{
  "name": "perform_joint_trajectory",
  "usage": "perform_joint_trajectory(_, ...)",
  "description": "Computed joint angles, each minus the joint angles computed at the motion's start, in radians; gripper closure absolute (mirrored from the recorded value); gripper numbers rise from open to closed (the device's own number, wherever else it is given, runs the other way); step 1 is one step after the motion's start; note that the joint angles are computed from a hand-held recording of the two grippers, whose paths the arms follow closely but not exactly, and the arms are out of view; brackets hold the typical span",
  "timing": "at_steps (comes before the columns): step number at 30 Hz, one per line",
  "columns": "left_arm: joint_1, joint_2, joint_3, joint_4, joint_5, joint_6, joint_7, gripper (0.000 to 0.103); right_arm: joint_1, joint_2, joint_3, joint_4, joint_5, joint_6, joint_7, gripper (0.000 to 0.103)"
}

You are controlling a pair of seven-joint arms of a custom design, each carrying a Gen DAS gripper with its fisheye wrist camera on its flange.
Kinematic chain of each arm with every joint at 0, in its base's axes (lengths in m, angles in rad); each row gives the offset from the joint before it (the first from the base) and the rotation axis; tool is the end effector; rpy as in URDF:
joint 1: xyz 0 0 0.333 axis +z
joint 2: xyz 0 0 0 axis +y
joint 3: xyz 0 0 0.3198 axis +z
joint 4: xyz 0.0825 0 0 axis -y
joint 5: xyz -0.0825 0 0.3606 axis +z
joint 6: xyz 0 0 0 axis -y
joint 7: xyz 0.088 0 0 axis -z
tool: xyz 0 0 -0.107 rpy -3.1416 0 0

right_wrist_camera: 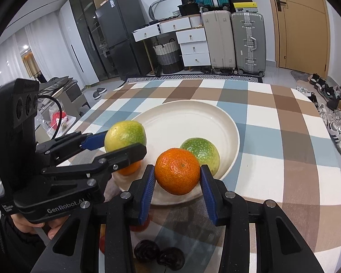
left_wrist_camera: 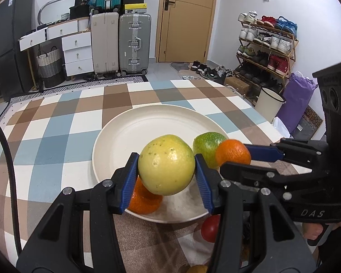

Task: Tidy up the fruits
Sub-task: 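Open both tools to release the yellow fruit and orange into the plate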

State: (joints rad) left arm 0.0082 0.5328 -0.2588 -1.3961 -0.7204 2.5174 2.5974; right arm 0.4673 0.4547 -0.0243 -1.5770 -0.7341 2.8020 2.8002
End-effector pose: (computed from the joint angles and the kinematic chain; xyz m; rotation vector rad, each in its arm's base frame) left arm 0.7183 -0.1313 0.4839 -1.0794 2.4097 -1.2071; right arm 0.6232 0.3343 0.4709 -1.4967 1.7879 -0.5771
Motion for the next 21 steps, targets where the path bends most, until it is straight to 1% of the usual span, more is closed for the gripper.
perform_joint_trajectory(3,-0.005,0.010,0.002,0.012,0.008,-0.002,-0.007,0.057,-0.004,0.006,-0.006,0.010,-0.002,0.011,0.007,0.063)
perform_joint_trajectory(8,-0.013,0.022,0.003,0.018,0.019,0.022,-0.015,0.057,0.001,0.032,-0.024,0.055,-0.016,0.005,0.020,0.063)
perform_joint_trajectory(9,-0.012,0.027,0.002,0.025,0.021,0.017,-0.017,0.057,0.000,0.034,-0.025,0.059,-0.016,0.008,0.022,0.063)
perform_joint_trajectory(14,-0.007,0.022,-0.008,0.008,0.013,0.040,0.004,0.057,0.000,0.037,-0.025,0.060,-0.018,0.009,0.011,0.063)
perform_joint_trajectory(21,-0.001,0.023,-0.009,0.012,0.002,0.030,0.003,0.057,-0.010,0.039,-0.003,0.058,0.014,-0.008,-0.042,0.063)
